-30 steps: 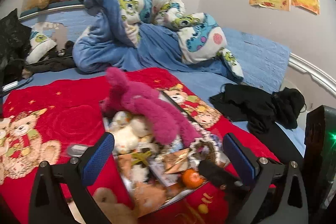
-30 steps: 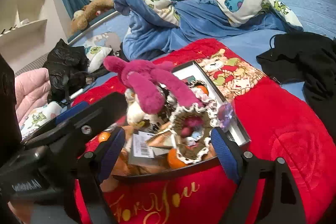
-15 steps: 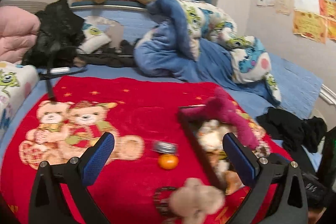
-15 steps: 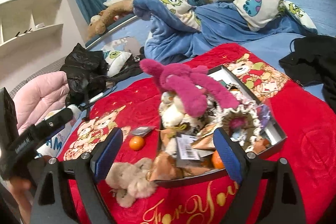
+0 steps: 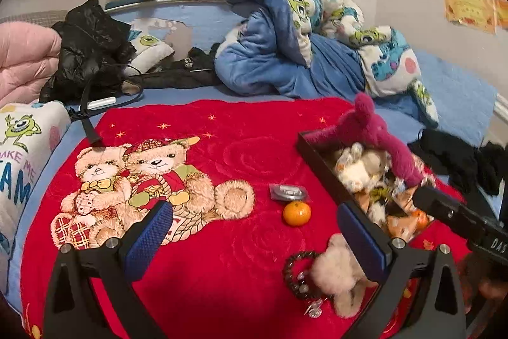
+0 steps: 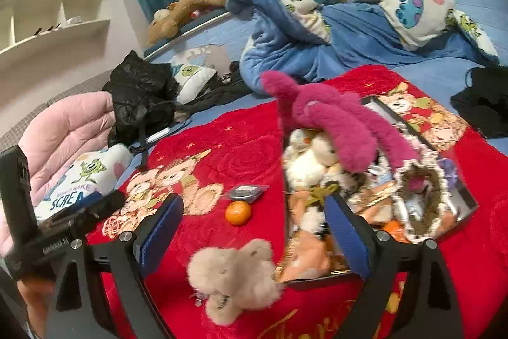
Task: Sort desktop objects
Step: 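Withdraw both tools from the box toward the orange and the bagged silver disc, then lower the left tool onto the mandarin orange and close it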
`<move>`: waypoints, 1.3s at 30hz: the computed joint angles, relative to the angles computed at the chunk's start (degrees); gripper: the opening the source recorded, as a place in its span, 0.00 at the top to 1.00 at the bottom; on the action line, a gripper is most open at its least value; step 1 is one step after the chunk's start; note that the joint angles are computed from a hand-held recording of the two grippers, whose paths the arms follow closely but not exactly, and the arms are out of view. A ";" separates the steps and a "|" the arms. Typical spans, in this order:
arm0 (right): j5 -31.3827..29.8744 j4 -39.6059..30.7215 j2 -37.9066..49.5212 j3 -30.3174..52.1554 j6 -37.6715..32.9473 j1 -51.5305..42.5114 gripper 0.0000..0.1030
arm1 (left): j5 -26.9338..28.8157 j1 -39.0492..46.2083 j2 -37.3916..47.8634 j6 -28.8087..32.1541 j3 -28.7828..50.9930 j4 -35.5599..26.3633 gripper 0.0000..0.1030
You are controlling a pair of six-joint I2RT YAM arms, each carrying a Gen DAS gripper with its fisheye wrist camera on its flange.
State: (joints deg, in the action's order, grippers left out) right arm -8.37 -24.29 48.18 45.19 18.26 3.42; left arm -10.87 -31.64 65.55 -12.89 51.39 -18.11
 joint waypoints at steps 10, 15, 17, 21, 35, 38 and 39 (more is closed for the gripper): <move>7.01 1.53 4.00 0.96 -0.36 9.02 0.07 | 1.53 4.26 2.69 -2.27 -0.34 0.07 0.00; 7.45 1.35 5.50 1.84 -0.95 9.47 0.06 | 2.11 5.28 4.69 -2.20 -0.20 0.52 0.00; 7.12 2.17 6.33 1.85 -0.87 9.56 0.06 | 1.55 4.99 5.57 -1.74 -0.11 0.84 0.00; 5.37 3.67 9.01 2.05 -0.30 9.02 0.06 | 0.82 3.98 8.07 -0.72 0.69 1.40 0.00; -6.28 6.79 23.27 9.63 0.47 2.85 0.07 | 1.37 -0.07 25.14 2.49 9.53 4.35 0.00; -6.04 6.97 25.15 11.12 0.65 3.12 0.07 | 2.09 -0.12 29.72 3.35 12.37 5.55 0.00; -5.80 6.86 25.60 11.55 0.36 3.35 0.07 | 2.39 -0.05 30.99 3.39 13.10 5.76 0.00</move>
State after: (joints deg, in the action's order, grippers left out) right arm -14.16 -17.44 73.77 56.74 18.62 6.78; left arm -8.48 -31.68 96.54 -9.50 64.48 -12.35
